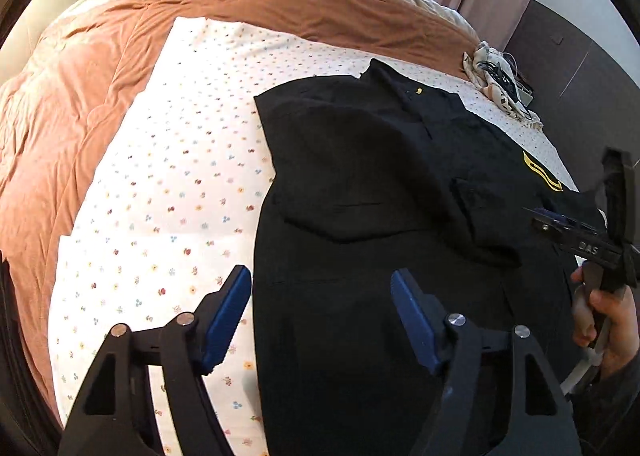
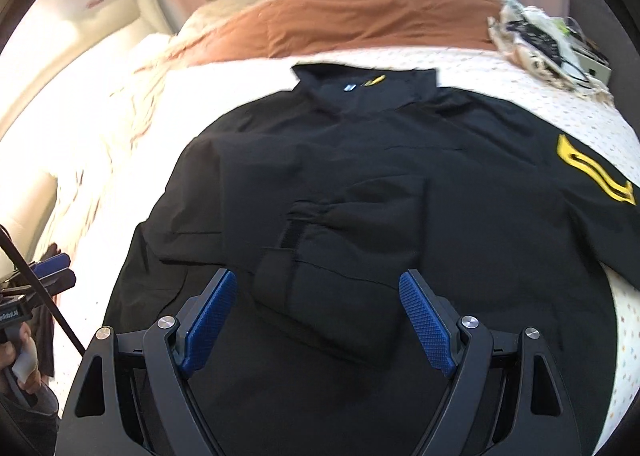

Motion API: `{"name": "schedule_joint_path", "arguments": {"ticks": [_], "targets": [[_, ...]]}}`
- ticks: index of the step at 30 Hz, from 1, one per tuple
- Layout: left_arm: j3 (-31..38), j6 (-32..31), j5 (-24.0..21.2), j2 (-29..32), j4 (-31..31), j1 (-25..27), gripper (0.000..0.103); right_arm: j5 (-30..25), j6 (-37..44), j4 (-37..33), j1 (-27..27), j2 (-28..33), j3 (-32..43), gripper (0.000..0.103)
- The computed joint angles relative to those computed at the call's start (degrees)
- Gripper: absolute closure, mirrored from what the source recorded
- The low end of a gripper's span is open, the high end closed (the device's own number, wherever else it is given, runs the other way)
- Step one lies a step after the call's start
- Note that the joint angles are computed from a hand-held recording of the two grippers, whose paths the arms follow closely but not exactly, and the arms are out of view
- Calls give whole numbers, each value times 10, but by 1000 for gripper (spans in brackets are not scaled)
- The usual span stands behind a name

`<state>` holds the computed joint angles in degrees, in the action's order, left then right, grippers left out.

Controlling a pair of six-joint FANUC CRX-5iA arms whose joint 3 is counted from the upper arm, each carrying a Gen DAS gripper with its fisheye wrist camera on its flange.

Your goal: Fold large clothes

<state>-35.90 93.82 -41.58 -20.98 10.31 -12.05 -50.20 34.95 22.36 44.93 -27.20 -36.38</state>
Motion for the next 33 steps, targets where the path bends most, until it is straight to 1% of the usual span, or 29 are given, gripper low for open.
{"name": "schedule_joint_path", "arguments": {"ticks": [1,3,4,5,6,7,10,13,15,16,17,18,20,22,23,26,28,31,33], "targets": [[-10,-11,6,-4,10,8,30,6,6,-8,-5,18,8,21],[-28,-31,16,-9,28,18,30,12,11,-12,-12,53,21,33],[-34,-40,19,-8,35,22,31,13,16,-19,-16,71,30,36],[-39,-45,20,-8,39,25,34,13,23,-25,-20,87,38,40],[-39,-47,19,-5,41,25,39,13,26,-28,-23,103,44,41],[-38,-49,20,2,43,25,40,14,23,-26,-22,115,49,42],[-35,-55,21,19,44,24,41,21,22,-21,-24,138,56,42],[-23,-52,19,37,34,16,41,16,36,-24,-24,166,66,42],[-17,-47,22,49,29,11,41,15,42,-16,-24,174,67,53],[-14,-43,23,55,23,9,41,20,46,-17,-28,171,65,57],[-11,-38,24,62,16,5,41,27,53,-25,-34,166,65,68],[-8,-34,24,68,11,3,41,29,55,-26,-36,158,62,72],[0,-22,25,84,-2,-4,41,34,54,-19,-40,136,52,76],[9,-12,25,98,-14,-9,45,34,61,-15,-46,113,45,77],[16,-9,24,108,-18,-11,48,33,65,-14,-50,101,40,77],[24,-2,28,124,-16,-11,48,32,62,-1,-70,63,25,77],[34,12,27,133,-28,-14,48,35,58,10,-86,41,15,77],[49,26,23,147,-41,-16,48,54,55,20,-116,4,-2,77],[64,38,17,158,-59,-19,48,59,46,26,-138,-15,-10,74]]}}
